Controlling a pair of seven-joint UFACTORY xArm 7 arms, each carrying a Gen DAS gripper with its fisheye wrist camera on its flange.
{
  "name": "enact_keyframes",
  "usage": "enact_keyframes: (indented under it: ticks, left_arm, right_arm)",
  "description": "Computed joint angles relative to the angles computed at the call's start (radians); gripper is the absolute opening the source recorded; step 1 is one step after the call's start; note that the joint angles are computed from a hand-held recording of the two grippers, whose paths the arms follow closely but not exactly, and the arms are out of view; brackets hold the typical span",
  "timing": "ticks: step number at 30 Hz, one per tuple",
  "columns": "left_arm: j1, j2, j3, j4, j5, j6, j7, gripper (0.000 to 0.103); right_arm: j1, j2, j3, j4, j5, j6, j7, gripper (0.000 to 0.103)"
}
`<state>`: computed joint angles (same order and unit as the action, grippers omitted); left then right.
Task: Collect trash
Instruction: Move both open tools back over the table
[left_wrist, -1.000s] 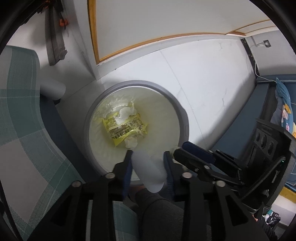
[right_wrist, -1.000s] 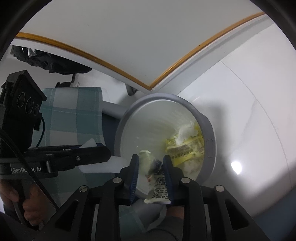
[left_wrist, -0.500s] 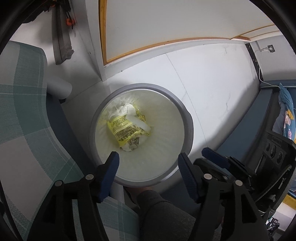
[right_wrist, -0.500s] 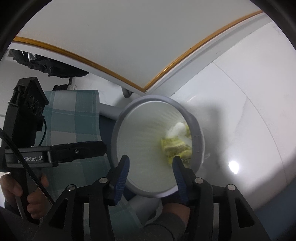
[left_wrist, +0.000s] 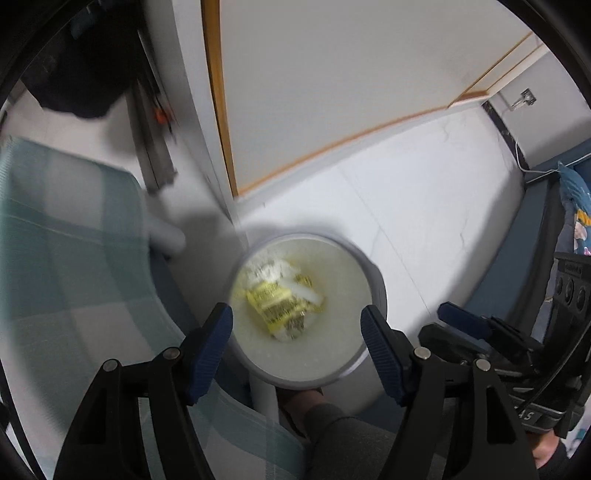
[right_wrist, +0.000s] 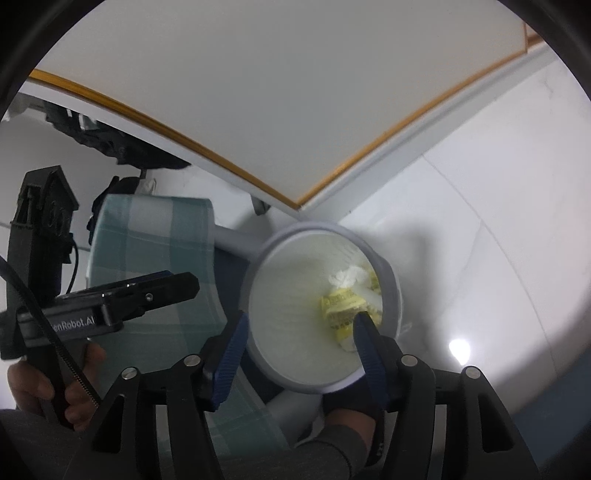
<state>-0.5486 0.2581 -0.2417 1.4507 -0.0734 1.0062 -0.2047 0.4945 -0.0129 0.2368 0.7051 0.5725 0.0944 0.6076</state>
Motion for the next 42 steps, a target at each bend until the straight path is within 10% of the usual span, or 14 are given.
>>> enact_keyframes:
  ticks: [8,19,42]
  left_arm:
    - [0.032,-0.168,0.022,-0.095,0.059,-0.092,-0.086,0.068]
    - [0.124,-0.443,0.015,-0.273,0.178,-0.212,-0.234,0.079]
    - [0.399,-0.9,0.054,-0.587,0.224,-0.341,-0.304,0.092]
  right_arm:
    - [-0.125,-0.136,0.064,0.029,-0.592,0.085,0.487,0.066]
    - [-0.219,-0.189,0.177,0.254,-1.011,0.186,0.719,0.078]
    - [0.189,0.329,0.121,1.074,-1.439,0.422,0.701,0.097]
